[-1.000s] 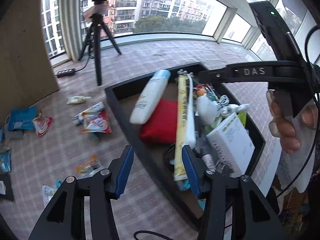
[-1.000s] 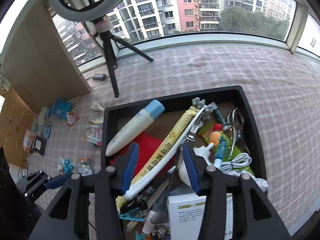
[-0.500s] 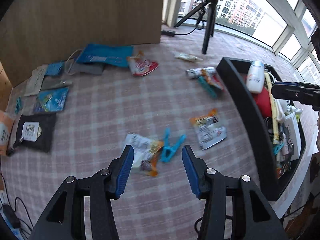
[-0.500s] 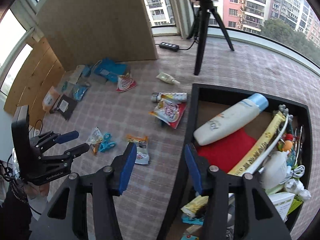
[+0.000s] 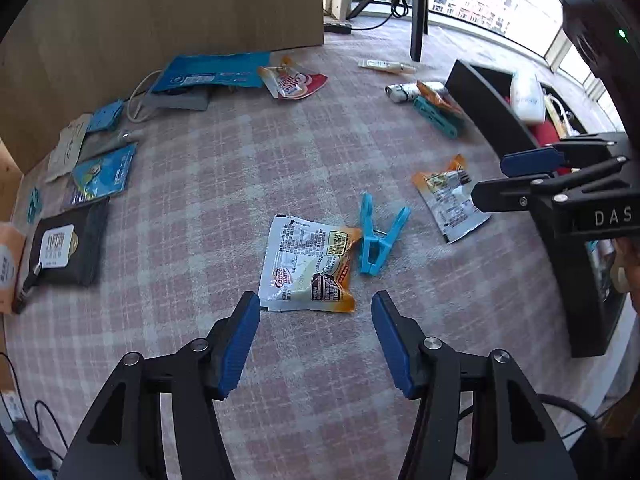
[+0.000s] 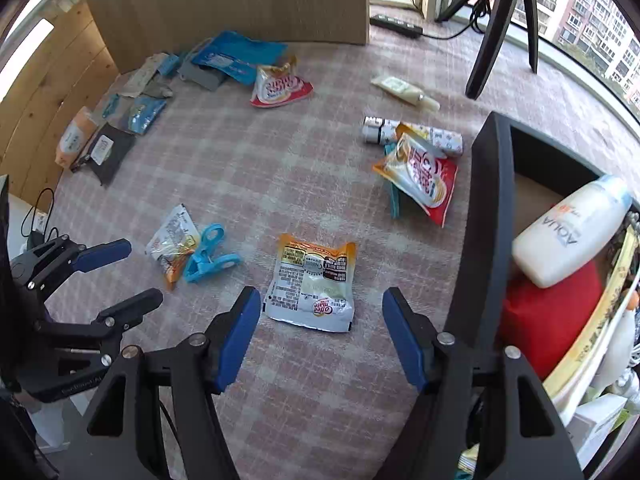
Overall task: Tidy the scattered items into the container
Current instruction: 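Grasp the white snack packet with the left tool while the right tool grasps the orange-edged snack packet, then carry both snack packets over the black tray and open both tools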
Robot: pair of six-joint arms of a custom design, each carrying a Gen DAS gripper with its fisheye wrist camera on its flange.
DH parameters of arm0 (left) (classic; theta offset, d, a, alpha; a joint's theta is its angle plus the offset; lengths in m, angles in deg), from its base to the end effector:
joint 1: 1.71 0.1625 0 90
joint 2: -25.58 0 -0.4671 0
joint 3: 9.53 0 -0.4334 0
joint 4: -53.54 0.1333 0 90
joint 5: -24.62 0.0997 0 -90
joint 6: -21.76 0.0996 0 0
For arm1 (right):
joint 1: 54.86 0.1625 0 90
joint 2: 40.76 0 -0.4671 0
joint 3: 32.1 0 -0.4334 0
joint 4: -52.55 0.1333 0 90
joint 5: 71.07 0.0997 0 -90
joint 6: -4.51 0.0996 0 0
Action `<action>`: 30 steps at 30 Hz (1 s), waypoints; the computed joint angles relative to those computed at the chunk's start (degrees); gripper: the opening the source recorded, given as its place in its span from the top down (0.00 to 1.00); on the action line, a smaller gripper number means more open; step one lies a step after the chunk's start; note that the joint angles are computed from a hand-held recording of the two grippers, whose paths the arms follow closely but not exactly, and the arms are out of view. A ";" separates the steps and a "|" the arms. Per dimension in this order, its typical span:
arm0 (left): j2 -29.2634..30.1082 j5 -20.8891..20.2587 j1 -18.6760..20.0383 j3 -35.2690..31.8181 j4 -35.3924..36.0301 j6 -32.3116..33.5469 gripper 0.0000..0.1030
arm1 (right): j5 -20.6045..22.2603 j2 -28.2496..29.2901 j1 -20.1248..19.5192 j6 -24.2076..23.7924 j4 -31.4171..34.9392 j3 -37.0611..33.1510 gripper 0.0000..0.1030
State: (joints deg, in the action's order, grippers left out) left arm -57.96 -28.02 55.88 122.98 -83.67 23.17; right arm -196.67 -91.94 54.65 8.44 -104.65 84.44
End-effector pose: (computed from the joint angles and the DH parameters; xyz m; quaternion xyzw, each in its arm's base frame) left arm -0.0692 -0.4705 0.2175 0.2802 0.9048 -0.0716 0.3125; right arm 0.2633 -0.5175 0.0547 0.1242 -0.9439 0.0771 0.2962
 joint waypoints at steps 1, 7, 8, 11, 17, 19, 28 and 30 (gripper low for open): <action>0.48 0.33 0.24 -0.11 -0.34 0.18 0.46 | -0.04 0.31 -0.20 0.33 -0.10 -0.09 0.39; 3.16 1.89 2.19 -1.44 -3.72 1.20 0.46 | -0.56 2.24 -0.52 0.66 0.69 -1.33 0.39; 3.54 2.00 2.48 -1.76 -3.82 1.30 0.46 | -0.82 2.58 -0.53 0.69 0.87 -1.58 0.39; 4.21 1.39 3.18 -2.54 -4.52 2.01 0.46 | -1.54 3.54 -0.72 0.98 1.57 -2.41 0.39; 5.61 0.06 4.05 -4.28 -4.94 3.45 0.45 | -2.77 4.85 -0.37 0.47 2.09 -3.57 0.29; 5.94 -0.27 4.07 -4.60 -4.86 4.11 0.47 | -3.93 5.19 0.02 -0.44 2.41 -3.64 0.30; 6.65 -0.98 3.76 -4.85 -6.05 5.98 0.88 | -3.09 3.09 -0.81 -0.95 1.13 -2.08 0.59; 6.53 -1.79 4.00 -5.05 -5.76 5.52 0.90 | -2.49 2.71 -1.02 -1.06 0.71 -1.72 0.60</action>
State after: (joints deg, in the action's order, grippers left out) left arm -51.43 -29.81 59.88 117.93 -89.43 28.69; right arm -199.16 -89.23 53.64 7.38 -103.94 82.72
